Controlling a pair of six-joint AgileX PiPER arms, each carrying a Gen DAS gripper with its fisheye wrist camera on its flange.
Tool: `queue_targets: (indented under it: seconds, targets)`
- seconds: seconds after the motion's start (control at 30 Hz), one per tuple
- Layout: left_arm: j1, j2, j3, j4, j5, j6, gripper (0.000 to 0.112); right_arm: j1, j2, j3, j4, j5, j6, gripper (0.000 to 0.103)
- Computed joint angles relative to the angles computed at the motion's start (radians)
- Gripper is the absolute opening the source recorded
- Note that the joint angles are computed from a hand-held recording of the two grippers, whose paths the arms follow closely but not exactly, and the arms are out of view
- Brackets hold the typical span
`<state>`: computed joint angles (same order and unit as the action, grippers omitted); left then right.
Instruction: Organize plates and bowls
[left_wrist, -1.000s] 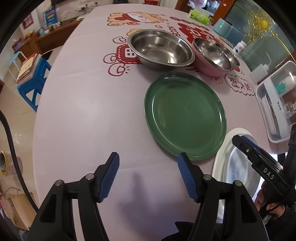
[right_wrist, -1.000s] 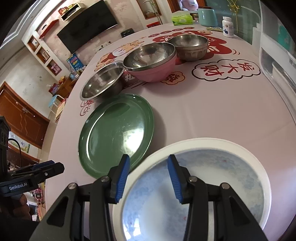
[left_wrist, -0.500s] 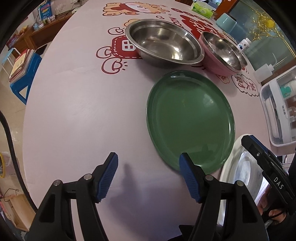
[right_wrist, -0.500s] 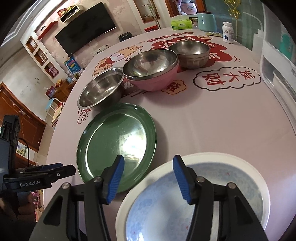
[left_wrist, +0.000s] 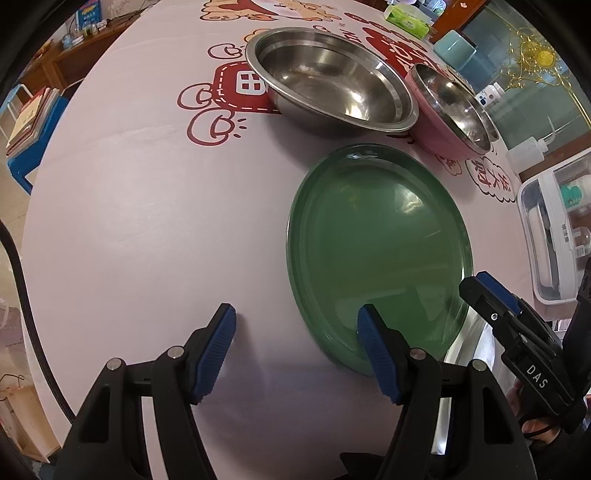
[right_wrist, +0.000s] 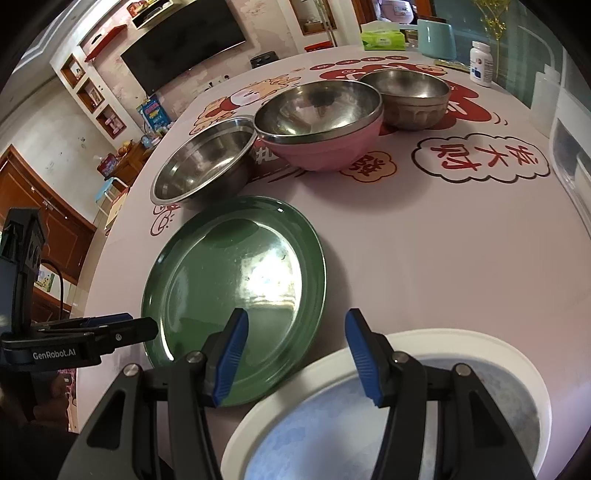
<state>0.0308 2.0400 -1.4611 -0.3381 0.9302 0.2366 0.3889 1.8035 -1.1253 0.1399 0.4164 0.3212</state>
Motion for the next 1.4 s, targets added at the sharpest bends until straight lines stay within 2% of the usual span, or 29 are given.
queue_targets:
  seconds: [0.07,0.3,0.53,0.6,0.73,0.87,1.23,1.4]
  targets:
    - [-0.004,0.011,-0.009,0.0,-0.002,-0.002,0.059,0.0,0.007,-0.004,0.008,-0.003,-0.014,0.055]
    - [-0.029,0.022,-0.016,0.003,-0.039,0.011,0.053,0.007,0.01,0.0,-0.014,-0.022,0.005,0.055]
    - [-0.055,0.032,-0.028,-0.002,-0.059,0.027,0.031,0.008,0.005,0.008,-0.037,-0.028,0.037,0.051]
    - [-0.059,0.033,-0.031,0.001,-0.06,0.019,0.029,0.007,0.004,0.006,-0.034,-0.022,0.036,0.049]
    - [-0.051,0.036,-0.029,-0.004,-0.066,0.013,0.019,-0.005,0.006,0.004,0.084,-0.014,-0.064,0.047]
    - [-0.035,0.035,-0.023,-0.024,-0.063,0.028,0.016,0.002,0.011,-0.006,0.064,-0.005,-0.041,0.047]
    - [-0.035,0.017,-0.004,-0.006,-0.065,0.041,0.016,-0.019,0.015,-0.009,0.04,0.024,0.019,0.013]
    - [-0.033,-0.003,0.015,0.003,-0.07,0.049,0.016,-0.035,0.005,0.007,0.117,0.023,-0.042,0.008]
